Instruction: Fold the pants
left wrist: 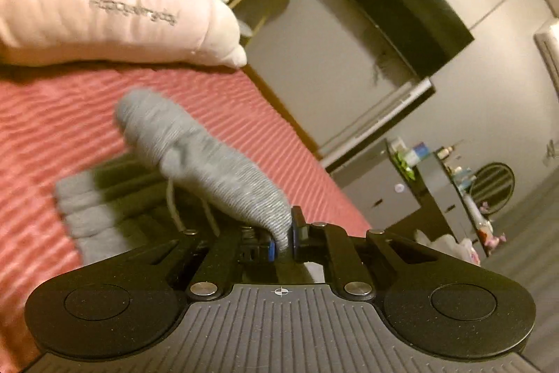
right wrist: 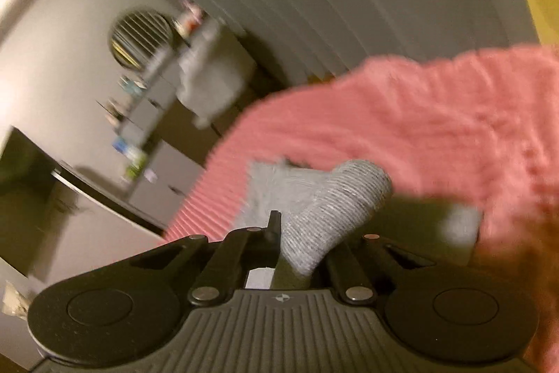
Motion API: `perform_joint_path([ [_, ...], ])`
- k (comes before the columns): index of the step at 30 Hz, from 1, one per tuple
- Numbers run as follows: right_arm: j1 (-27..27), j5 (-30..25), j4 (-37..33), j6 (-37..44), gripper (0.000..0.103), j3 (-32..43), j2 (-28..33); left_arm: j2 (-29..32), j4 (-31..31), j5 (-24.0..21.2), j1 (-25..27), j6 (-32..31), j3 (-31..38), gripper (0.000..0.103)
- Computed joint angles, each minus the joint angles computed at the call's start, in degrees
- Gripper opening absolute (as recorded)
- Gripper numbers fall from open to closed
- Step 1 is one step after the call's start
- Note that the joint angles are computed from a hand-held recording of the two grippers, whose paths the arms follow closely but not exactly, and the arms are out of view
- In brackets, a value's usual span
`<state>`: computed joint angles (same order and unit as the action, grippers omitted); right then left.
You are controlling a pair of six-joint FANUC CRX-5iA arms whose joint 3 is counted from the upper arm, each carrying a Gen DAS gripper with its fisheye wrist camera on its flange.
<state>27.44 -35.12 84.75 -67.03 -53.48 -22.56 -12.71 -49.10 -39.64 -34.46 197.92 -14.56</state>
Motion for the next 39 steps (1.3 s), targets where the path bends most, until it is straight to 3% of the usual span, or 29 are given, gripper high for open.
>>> perform_joint_path([
  [2, 2.07, -3.46, -1.65, 1.74, 0.003, -0.75, -0.49, -1.08, 2.14, -0.56, -0.08, -0.25, -2.70, 0.011],
  [6, 7.98, -10.18, -16.54, 14.31, 0.004, 1.13, 2.63, 0.36, 17.19, 0.30, 5.21, -12.92, -7.84, 0.014],
  [7, 9.17, -11.62, -21.05, 18.61, 0.004, 2.63, 4.21, 0.69, 19.06, 0.93, 6.04, -12.95, -8.81, 0.017],
  [9, 10.71, -14.12, -26.23, 23.63, 0.004, 4.95, 6.84, -0.98, 16.92, 3.20, 6.43, -6.39, -10.65, 0.020],
  [11, 11.76, -16.20, -24.88, 23.18, 0.004, 5.51, 7.52, -0.18, 11.54, -3.24, 3.25, -2.40, -7.01, 0.029],
  [13, 11.79, -16.83, -24.25, 24.08, 0.004, 5.90, 7.54, 1.03, 10.70, -9.88, 1.70, -6.38, -3.35, 0.064],
  [15, 13.32, -22.60, -28.56, 28.79, 0.010, 9.31, 9.25, 2.68, 9.38, -17.95, -0.40, -7.35, 0.51, 0.083],
  [16, 13.95, -26.42, -30.41, 30.28, 0.026, 11.20, 10.54, 4.12, 6.71, -23.10, -2.71, -6.01, 2.93, 0.085],
  [18, 16.16, -36.40, -32.61, 30.19, 0.044, 14.50, 13.33, 5.76, 2.10, -29.85, -6.41, -5.18, 5.71, 0.088],
  [21, 18.27, -42.31, -30.86, 28.82, 0.045, 15.94, 14.50, 6.65, -0.56, -32.78, -9.91, -5.41, 6.45, 0.091],
  [23, 18.81, -39.12, -27.48, 27.61, 0.044, 15.75, 13.83, 8.06, 0.96, -30.13, -9.65, -7.46, 6.85, 0.092],
  [26, 16.82, -21.47, -19.95, 29.74, 0.051, 15.58, 13.25, 11.77, 5.14, -27.91, -8.21, -13.34, 8.84, 0.092],
  [28, 14.59, -6.47, -20.98, 38.10, 0.066, 18.61, 15.36, 13.97, 9.73, -27.70, -5.46, -20.18, 10.50, 0.090],
  [30, 13.71, 5.56, -29.92, 53.06, 0.066, 24.11, 19.41, 16.58, 9.24, -32.35, -5.96, -22.84, 13.42, 0.090],
  [32, 15.43, 9.68, -42.15, 68.05, 0.066, 31.65, 25.36, 17.74, 5.60, -35.67, -7.81, -23.49, 14.68, 0.092],
  [35, 17.87, 8.90, -62.01, 90.55, 0.066, 45.15, 34.15, 19.14, 3.80, -39.99, -8.27, -23.58, 15.50, 0.095],
  [39, 17.14, 2.17, -86.76, 117.49, 0.067, 64.81, 44.57, 15.61, 6.54, -35.13, -6.56, -17.47, 10.36, 0.099],
])
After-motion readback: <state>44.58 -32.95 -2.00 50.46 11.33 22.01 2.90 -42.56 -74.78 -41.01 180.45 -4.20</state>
